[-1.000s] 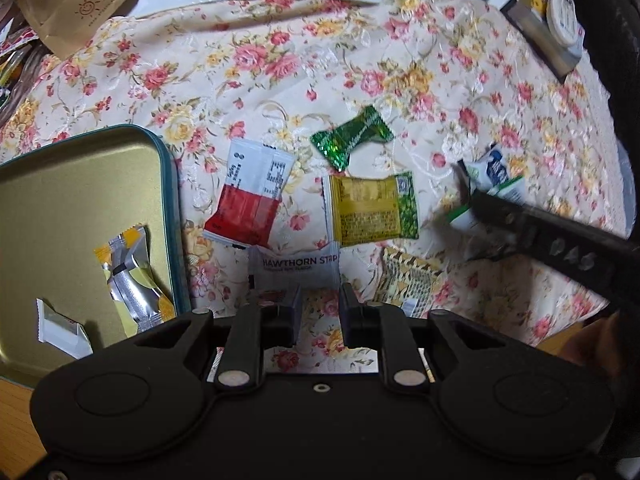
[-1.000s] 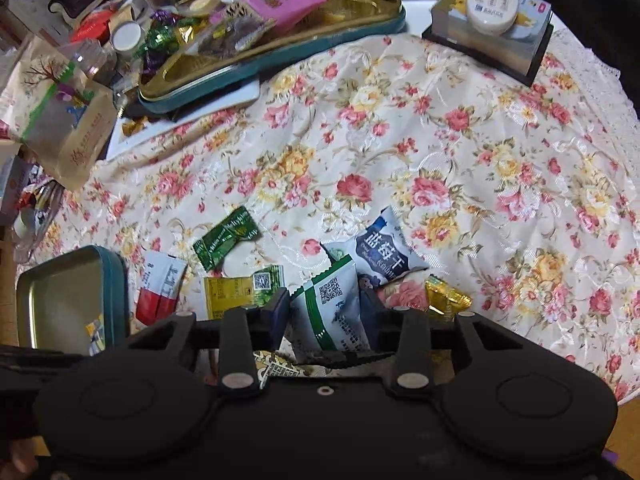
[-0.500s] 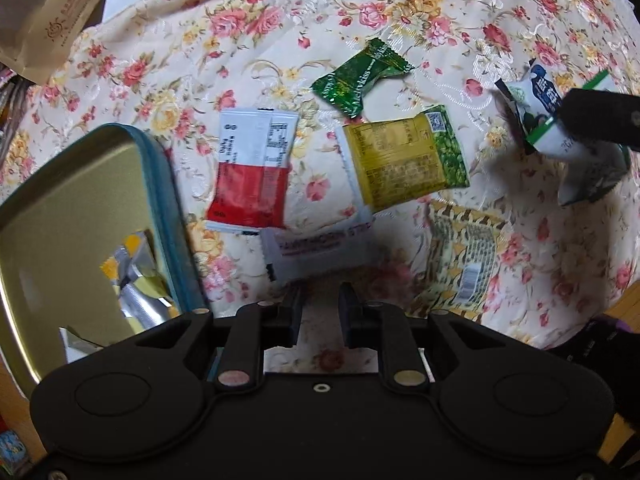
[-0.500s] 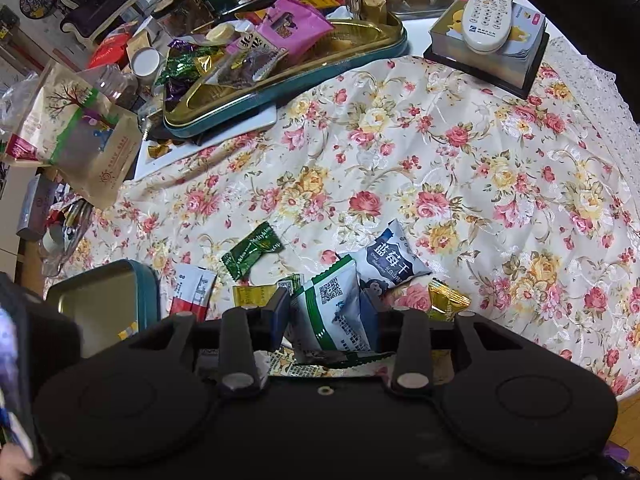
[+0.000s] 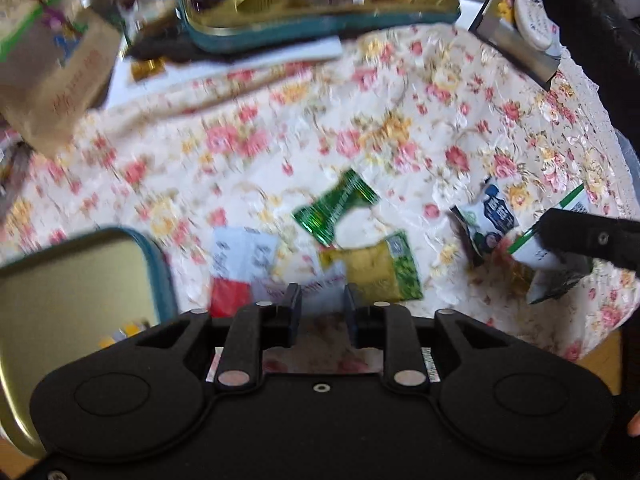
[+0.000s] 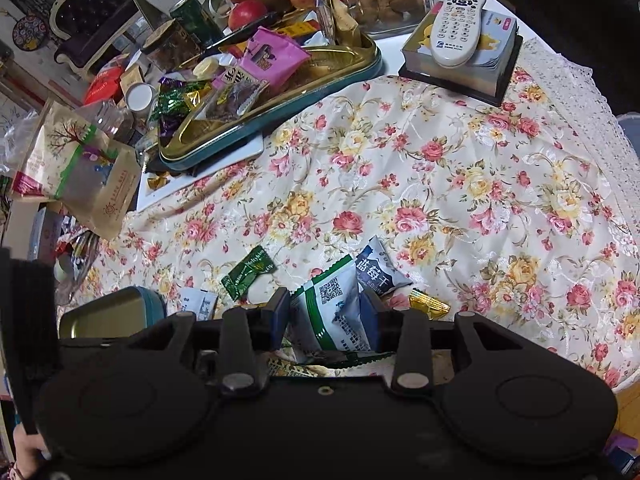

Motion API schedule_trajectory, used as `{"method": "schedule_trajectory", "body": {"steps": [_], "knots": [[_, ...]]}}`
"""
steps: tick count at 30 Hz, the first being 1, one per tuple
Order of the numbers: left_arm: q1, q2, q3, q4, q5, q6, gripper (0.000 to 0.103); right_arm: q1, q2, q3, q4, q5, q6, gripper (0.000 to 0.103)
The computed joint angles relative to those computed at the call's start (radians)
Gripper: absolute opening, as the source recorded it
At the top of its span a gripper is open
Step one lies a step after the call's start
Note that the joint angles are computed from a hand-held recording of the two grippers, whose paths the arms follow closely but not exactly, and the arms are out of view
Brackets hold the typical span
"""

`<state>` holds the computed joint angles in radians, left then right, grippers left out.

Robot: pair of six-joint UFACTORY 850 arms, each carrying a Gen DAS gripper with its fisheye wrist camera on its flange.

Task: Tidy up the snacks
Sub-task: 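Grasp the white HAWTHORN STRIP packet with the left gripper while the right holds its packet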

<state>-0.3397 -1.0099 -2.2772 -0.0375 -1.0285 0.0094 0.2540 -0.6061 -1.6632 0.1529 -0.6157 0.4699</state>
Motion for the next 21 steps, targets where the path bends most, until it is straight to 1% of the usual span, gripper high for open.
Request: {"method": "schedule_trajectory", "body": {"steps": [3,4,5,6,8,9,11,13,21], "knots": [[-0.001,0.023,0.047,0.062,0.084,0.032,0.033,0.0,0.002,-0.002,0.006,0.007,0.001,0.04],[0.001,0.038,0.077,0.061,0.117,0.06,0.033,0.001,0.002,-0.002,0.01,0.008,-0.005,0.04],[0.002,0.038,0.083,0.051,0.13,0.093,0.033,0.002,0.002,-0.003,0.012,0.008,-0.008,0.04],[0.007,0.054,0.108,0.021,0.139,0.156,0.033,0.003,0.003,-0.003,0.015,0.008,-0.012,0.04],[0.015,0.054,0.111,-0.054,0.126,0.318,0.034,0.004,0.005,0.0,0.018,0.008,-0.018,0.04],[0.013,0.063,0.127,-0.067,0.129,0.4,0.035,0.003,0.008,0.003,0.02,0.01,-0.019,0.04],[0.004,0.096,0.185,-0.043,0.167,0.511,0.036,0.001,0.013,0.009,0.028,0.017,-0.021,0.04],[-0.001,0.118,0.222,-0.018,0.193,0.574,0.036,-0.002,0.018,0.014,0.033,0.024,-0.018,0.04],[-0.006,0.097,0.203,0.009,0.158,0.725,0.036,-0.006,0.012,0.0,0.044,0.021,-0.009,0.04]]}}
